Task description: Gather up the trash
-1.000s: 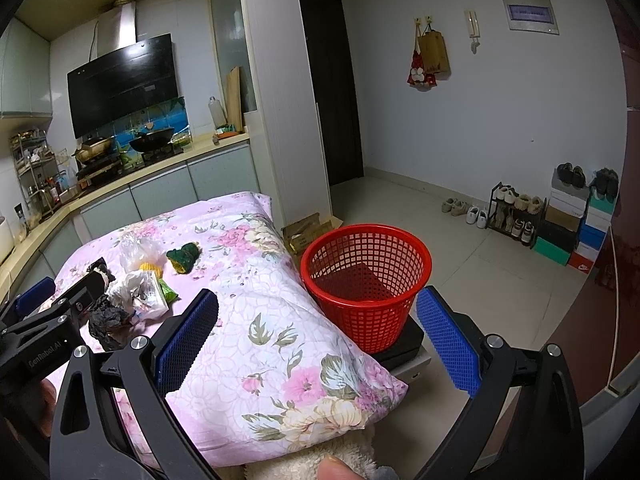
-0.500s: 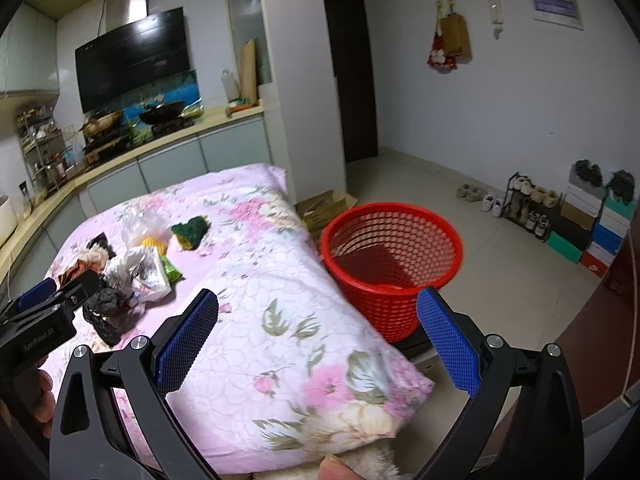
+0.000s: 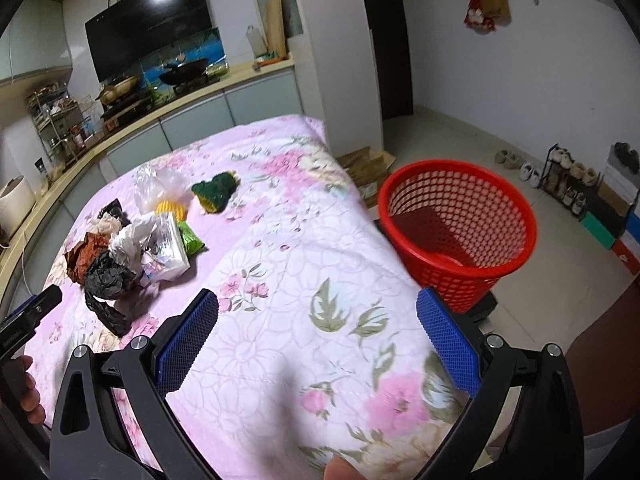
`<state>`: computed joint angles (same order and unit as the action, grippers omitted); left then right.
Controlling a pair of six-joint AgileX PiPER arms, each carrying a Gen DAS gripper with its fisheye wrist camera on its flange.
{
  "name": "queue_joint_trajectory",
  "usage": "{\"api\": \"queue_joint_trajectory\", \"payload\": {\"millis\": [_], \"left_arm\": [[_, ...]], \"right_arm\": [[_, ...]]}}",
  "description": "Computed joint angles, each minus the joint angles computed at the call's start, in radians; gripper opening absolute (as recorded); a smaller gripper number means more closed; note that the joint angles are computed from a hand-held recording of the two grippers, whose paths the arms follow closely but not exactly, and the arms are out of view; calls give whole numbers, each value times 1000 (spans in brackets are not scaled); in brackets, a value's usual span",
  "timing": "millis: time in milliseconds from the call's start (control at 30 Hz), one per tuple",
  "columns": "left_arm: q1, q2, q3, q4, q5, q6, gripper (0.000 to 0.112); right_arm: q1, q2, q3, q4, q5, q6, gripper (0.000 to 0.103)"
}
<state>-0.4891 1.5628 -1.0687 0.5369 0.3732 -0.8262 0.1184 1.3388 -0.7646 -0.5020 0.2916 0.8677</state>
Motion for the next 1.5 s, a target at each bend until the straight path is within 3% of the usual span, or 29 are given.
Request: {"api": "queue_joint_trajectory", "payload": {"millis": [133,433,500,633,667,833,1433,1500], "left_arm": [[-2,67,-70,-134,4,142,96],[-21,236,-236,-356,28,385,93],[-23,254,-252,-358,28,395,85],[-8,288,-284,-434,38,479,56],[-5,289,-282,-439,35,487,55],[15,253,-235,-456,4,509,48],[169,27,-39,-760,-59,819,48],[179,11,-29,-788,-63,854,48]], "right_arm": [[-14,64,-44,154,-13,-158,96],[-33,122,-103,217,-4,-246,96],[-32,137,-117,228,2,-263,96],[-15,165,-148,234,9,-281,96],[-11,171,-155,237,11,-288,96],[18,205,-212,293,28,-367,96],[205,460,-519,246,97,-423,96],[214,492,-552,251,104,-434,90]]}}
